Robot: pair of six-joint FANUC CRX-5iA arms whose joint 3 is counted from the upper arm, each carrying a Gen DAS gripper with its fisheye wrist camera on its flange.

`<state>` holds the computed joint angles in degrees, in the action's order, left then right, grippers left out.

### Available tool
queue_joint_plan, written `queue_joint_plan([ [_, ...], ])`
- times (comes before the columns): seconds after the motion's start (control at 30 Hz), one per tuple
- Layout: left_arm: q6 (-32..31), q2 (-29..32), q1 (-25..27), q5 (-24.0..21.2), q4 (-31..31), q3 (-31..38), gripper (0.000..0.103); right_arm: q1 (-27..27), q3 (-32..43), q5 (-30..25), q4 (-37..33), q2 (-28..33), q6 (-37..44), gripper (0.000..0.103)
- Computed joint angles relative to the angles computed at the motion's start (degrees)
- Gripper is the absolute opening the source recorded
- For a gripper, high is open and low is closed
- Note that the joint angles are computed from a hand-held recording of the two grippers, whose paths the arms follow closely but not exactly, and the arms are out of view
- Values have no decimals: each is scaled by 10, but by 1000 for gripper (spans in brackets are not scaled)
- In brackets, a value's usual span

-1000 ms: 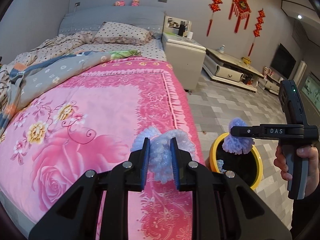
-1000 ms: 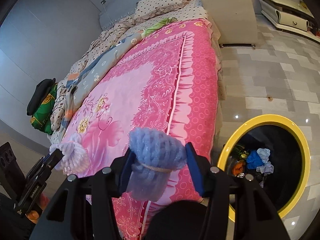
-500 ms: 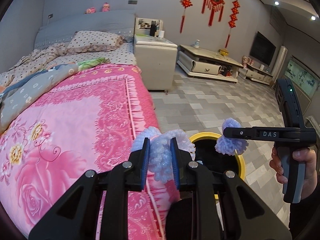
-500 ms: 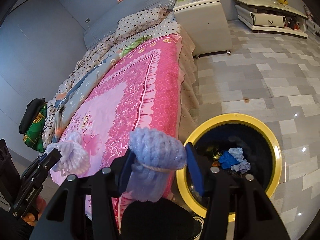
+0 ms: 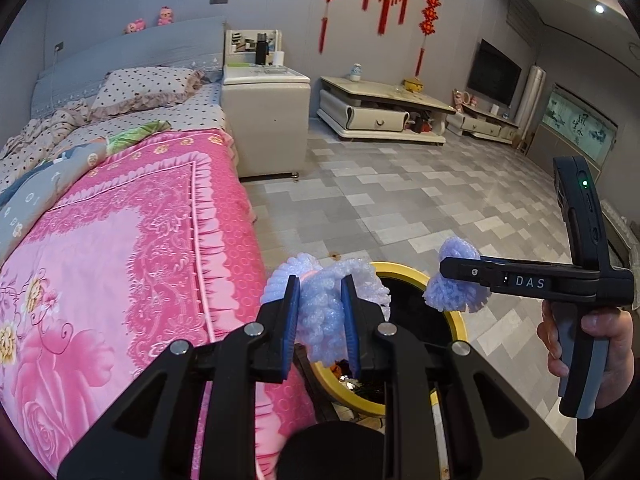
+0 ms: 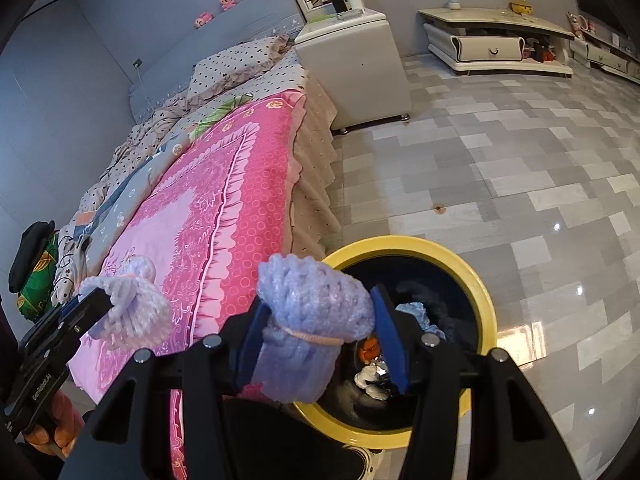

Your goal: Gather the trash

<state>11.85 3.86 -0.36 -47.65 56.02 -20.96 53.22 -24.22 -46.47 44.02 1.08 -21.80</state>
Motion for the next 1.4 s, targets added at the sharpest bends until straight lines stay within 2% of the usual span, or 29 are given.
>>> queue_joint_plan([
  [0.3, 39, 32, -42, 17, -29, 20, 20, -3, -17, -8, 0, -5, -10, 49],
  [0.47, 63, 64, -54, 2, -50, 44, 20, -5, -16, -22, -9, 5, -2, 49],
  [0.67, 90, 97, -62, -22, -67, 71, 23, -16, -19, -13, -19, 11, 3, 49],
  [0.77, 99, 103, -62, -21, -70, 75, 27, -16, -20, -21, -14, 13, -2, 50],
  [1.0, 101, 100, -54, -28, -59, 75, 49, -9, -26, -46, -11, 2, -23, 56],
  [1.2, 104, 96, -46, -32, -52, 74, 56, -2, -31, -64, -20, -4, -39, 60],
  [1.3, 105, 95, -38, -37, -50, 73, 57, 0, -34, -59, -23, -6, -47, 67],
  [1.4, 103, 92, -33, -34, -47, 71, 57, 5, -37, -57, -22, -7, -55, 67],
])
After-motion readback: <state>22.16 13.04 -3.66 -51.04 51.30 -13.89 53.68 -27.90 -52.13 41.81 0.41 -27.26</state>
